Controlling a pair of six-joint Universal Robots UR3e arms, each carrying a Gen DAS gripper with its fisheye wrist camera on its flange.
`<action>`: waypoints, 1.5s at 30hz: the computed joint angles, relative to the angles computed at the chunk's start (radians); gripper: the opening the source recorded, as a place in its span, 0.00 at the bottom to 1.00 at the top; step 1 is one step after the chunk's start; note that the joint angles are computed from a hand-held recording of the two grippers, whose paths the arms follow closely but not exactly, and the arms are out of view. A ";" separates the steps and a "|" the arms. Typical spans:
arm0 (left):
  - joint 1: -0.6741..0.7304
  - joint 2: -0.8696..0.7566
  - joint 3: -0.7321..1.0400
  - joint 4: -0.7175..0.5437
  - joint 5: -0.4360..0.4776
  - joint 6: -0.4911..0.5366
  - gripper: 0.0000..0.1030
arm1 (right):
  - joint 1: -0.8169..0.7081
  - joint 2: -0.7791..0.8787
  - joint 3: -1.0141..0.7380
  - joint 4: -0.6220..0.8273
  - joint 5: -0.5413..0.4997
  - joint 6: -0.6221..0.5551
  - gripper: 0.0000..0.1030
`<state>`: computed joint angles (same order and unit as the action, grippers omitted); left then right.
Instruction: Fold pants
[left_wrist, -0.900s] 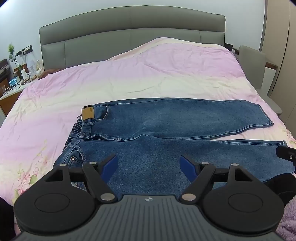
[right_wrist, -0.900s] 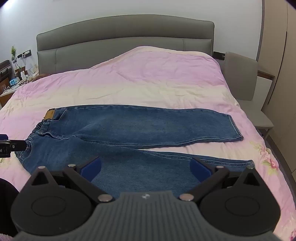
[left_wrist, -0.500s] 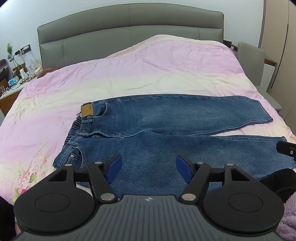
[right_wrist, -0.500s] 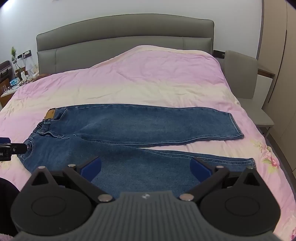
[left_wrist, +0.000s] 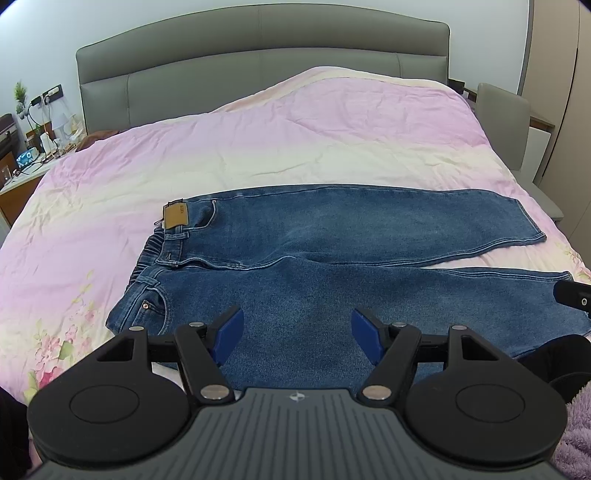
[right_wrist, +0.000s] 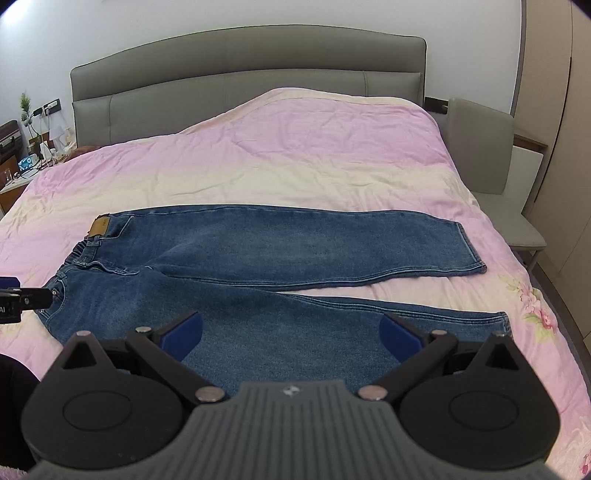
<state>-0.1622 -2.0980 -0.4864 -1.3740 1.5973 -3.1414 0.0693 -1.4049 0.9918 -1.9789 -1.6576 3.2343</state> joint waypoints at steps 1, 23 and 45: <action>0.000 0.000 0.001 -0.001 0.000 -0.001 0.77 | 0.001 0.001 0.000 0.000 -0.001 0.000 0.95; 0.011 0.024 -0.044 0.012 -0.006 0.000 0.77 | -0.001 0.011 -0.015 0.012 0.000 0.008 0.95; 0.015 0.035 -0.060 0.005 -0.010 -0.007 0.77 | -0.018 0.005 -0.010 0.023 0.029 0.008 0.95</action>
